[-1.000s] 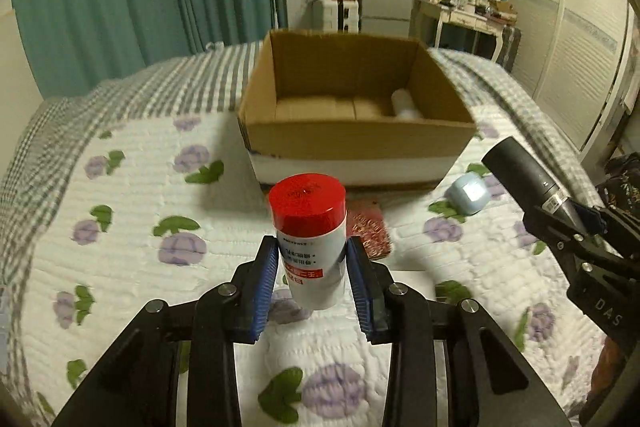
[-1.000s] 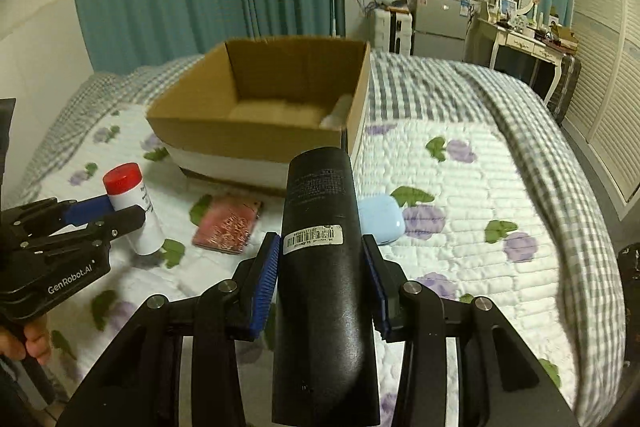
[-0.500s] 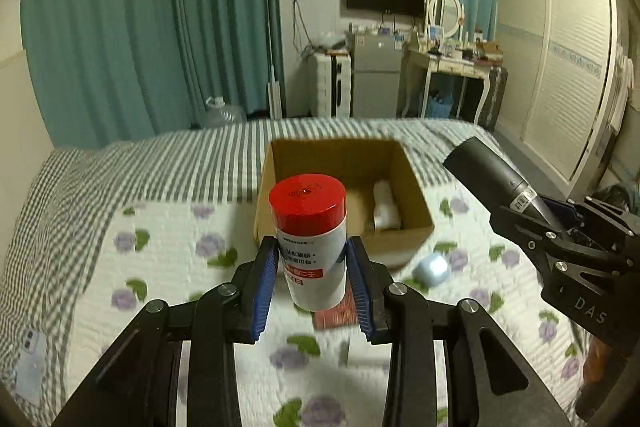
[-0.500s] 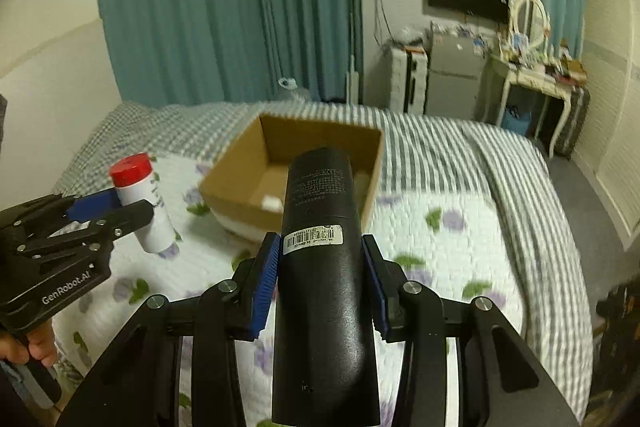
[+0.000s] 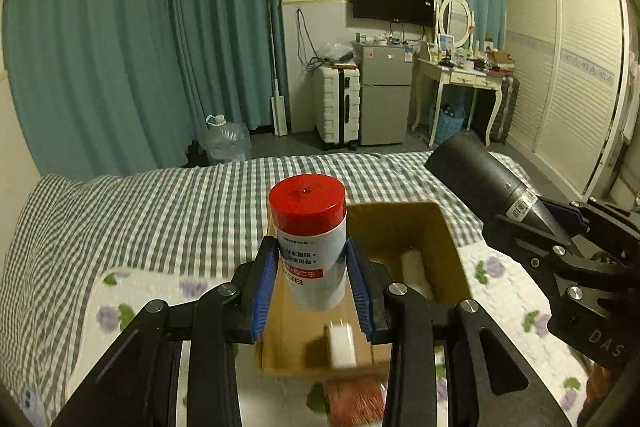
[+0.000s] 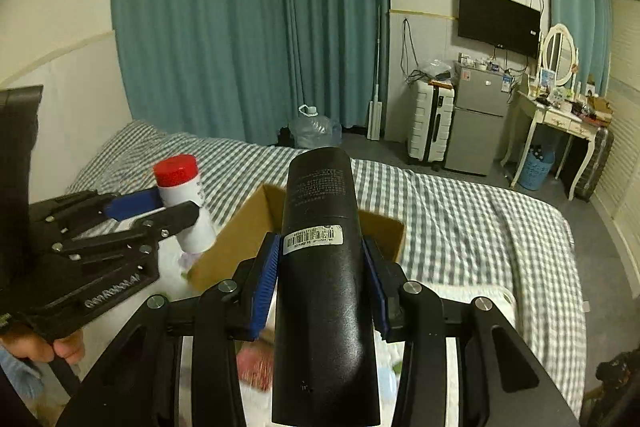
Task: Organize rigid objects
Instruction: 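Carry the bottle and black cylinder over the box and open both tools, then grasp the white block with the left tool while the right tool grasps the blue earbud case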
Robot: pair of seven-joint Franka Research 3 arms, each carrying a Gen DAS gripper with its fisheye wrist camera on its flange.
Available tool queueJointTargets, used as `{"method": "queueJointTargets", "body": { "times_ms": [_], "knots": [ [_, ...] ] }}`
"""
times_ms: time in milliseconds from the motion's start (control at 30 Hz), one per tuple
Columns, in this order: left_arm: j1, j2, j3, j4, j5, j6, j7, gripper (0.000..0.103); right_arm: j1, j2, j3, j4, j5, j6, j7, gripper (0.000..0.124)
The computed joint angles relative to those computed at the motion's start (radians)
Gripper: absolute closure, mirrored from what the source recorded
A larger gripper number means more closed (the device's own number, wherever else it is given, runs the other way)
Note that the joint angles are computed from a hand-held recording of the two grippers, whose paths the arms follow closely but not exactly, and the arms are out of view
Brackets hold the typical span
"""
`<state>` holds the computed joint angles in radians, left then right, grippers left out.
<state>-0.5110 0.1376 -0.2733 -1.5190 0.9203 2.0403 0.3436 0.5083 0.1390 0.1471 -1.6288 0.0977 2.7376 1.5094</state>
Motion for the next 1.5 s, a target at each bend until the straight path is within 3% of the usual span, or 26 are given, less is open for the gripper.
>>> {"method": "queueJointTargets", "body": {
  "times_ms": [267, 433, 700, 833, 867, 933, 967, 1000, 1133, 1200, 1267, 1333, 1433, 1500],
  "knots": [
    [0.026, 0.105, 0.048, 0.037, -0.025, 0.064, 0.04, 0.067, 0.026, 0.257, -0.028, 0.286, -0.021, -0.093, -0.004, 0.084],
    [0.026, 0.16, 0.071, 0.046, -0.048, 0.094, 0.06, 0.067, 0.018, 0.363, -0.031, 0.373, 0.016, -0.135, -0.035, 0.084],
    [0.017, 0.2, 0.092, 0.052, -0.083, 0.103, 0.083, 0.067, 0.007, 0.418, -0.027, 0.38, 0.072, -0.135, -0.076, 0.086],
    [0.022, 0.192, 0.09, 0.05, -0.113, 0.129, 0.092, 0.063, -0.007, 0.388, -0.013, 0.319, 0.11, -0.072, -0.102, 0.09],
    [0.01, 0.195, 0.092, 0.069, -0.106, 0.098, 0.082, 0.054, -0.014, 0.371, -0.007, 0.301, 0.128, -0.049, -0.105, 0.09],
    [-0.023, 0.202, 0.096, 0.117, -0.073, 0.019, 0.072, 0.047, -0.007, 0.353, -0.024, 0.307, 0.121, -0.053, -0.082, 0.079],
    [-0.038, 0.2, 0.096, 0.135, -0.056, -0.013, 0.07, 0.047, 0.01, 0.332, -0.052, 0.302, 0.09, -0.055, -0.05, 0.062],
    [-0.053, 0.191, 0.094, 0.152, -0.041, -0.042, 0.068, 0.047, 0.02, 0.307, -0.071, 0.283, 0.062, -0.047, -0.026, 0.053],
    [-0.09, 0.14, 0.076, 0.18, -0.008, -0.125, 0.044, 0.039, 0.009, 0.201, -0.082, 0.225, 0.009, -0.077, 0.002, 0.049],
    [-0.12, 0.121, 0.059, 0.213, 0.021, -0.194, 0.038, 0.037, 0.017, 0.111, -0.103, 0.157, -0.062, -0.072, 0.054, 0.033],
    [-0.146, 0.11, 0.044, 0.241, 0.047, -0.25, 0.033, 0.035, 0.012, 0.032, -0.1, 0.088, -0.114, -0.052, 0.098, 0.028],
    [-0.176, 0.087, 0.028, 0.248, 0.085, -0.3, 0.015, 0.034, -0.013, -0.049, -0.076, 0.031, -0.114, -0.059, 0.092, 0.027],
    [-0.198, 0.04, -0.004, 0.216, 0.108, -0.309, -0.009, 0.031, -0.046, -0.173, -0.044, -0.071, -0.118, -0.05, 0.095, 0.024],
    [-0.23, 0.043, -0.029, 0.224, 0.15, -0.383, -0.023, 0.03, -0.066, -0.249, -0.024, -0.145, -0.106, -0.034, 0.09, 0.021]
  ]
}}
